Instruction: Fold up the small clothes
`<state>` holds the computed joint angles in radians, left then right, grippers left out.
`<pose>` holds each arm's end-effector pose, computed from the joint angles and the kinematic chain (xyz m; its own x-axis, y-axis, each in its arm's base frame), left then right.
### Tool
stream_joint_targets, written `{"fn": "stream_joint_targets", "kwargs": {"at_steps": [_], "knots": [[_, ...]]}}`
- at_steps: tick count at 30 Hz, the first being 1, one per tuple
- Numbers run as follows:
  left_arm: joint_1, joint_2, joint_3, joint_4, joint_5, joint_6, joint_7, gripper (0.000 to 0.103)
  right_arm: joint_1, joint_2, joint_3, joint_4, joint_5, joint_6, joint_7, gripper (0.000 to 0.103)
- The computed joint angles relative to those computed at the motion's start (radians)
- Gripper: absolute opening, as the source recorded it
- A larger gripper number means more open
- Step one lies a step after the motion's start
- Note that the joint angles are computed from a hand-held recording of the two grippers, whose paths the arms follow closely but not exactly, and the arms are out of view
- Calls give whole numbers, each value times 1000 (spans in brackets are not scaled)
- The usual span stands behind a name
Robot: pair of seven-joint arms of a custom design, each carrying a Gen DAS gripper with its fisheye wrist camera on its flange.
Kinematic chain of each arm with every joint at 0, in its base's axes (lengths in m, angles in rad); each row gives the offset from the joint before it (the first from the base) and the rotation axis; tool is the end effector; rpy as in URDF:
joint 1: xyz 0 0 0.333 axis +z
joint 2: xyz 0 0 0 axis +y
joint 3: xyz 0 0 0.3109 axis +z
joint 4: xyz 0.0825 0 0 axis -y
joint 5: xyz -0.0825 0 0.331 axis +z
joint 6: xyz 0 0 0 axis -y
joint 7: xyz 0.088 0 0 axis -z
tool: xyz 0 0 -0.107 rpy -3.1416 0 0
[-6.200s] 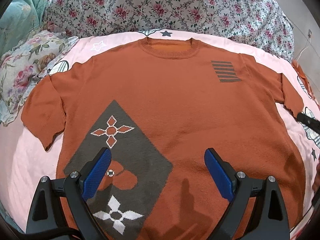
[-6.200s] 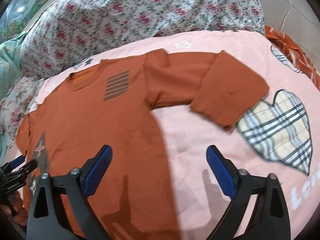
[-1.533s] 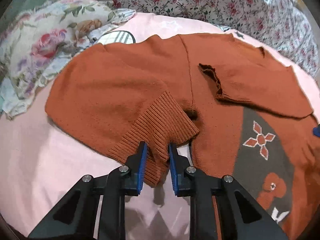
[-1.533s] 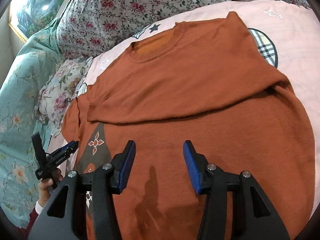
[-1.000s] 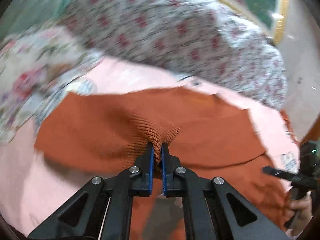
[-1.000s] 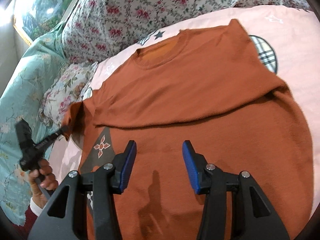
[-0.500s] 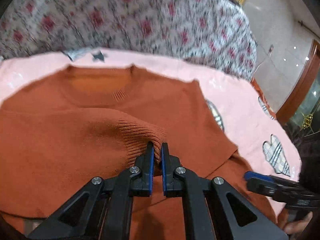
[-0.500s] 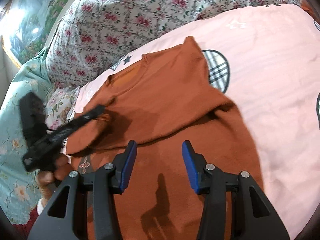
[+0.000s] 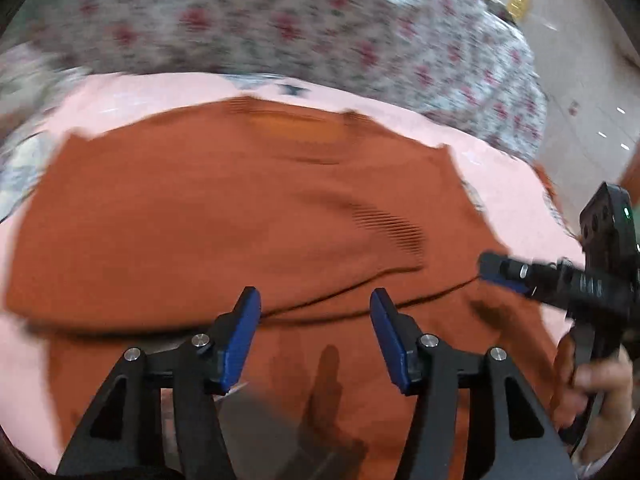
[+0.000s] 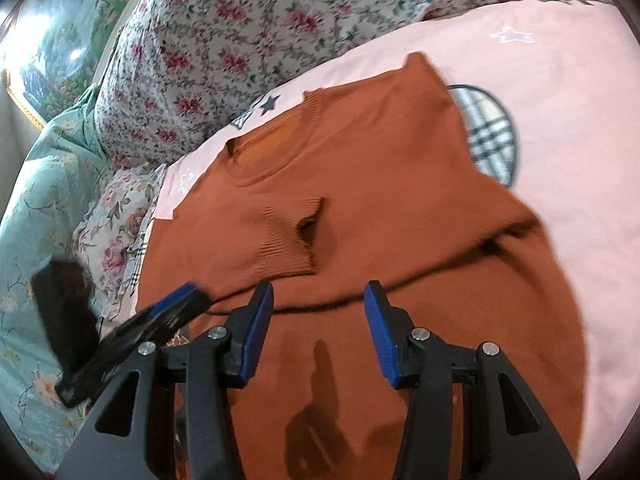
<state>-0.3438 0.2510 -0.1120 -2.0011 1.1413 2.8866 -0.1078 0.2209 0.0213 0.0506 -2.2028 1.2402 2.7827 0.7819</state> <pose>0.4986 -0.2987 0.4112 0.0975 -0.9626 0.2529 -0.6981 -0.2473 -0.6719 0.5076 0.0972 0.4382 0.1564 -0.8456 -0.5104 -0.8134 0.1828 -0.5522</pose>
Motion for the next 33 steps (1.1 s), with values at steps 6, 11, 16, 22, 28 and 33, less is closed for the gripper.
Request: {"fn": "stream_joint_targets", "kwargs": {"at_steps": [6, 11, 16, 22, 28, 33], "knots": [[63, -199, -7, -261, 39, -133, -189, 58, 4, 113, 19, 110, -109, 9, 87, 49], [156, -250, -31, -345, 20, -156, -257, 58, -8, 227, 38, 228, -243, -13, 217, 49], [195, -200, -45, -295, 4, -169, -232, 58, -19, 279, 68, 321, -346, -62, 266, 5], [183, -127, -29, -188, -38, -211, -156, 57, -69, 140, 91, 282, -128, 36, 61, 5], [161, -101, -19, -152, -57, -262, -129, 46, -56, 137, 12, 225, -315, 47, 211, 5], [165, -139, -8, -196, 30, -220, -231, 41, -79, 153, 24, 195, -331, 41, 223, 5]]}}
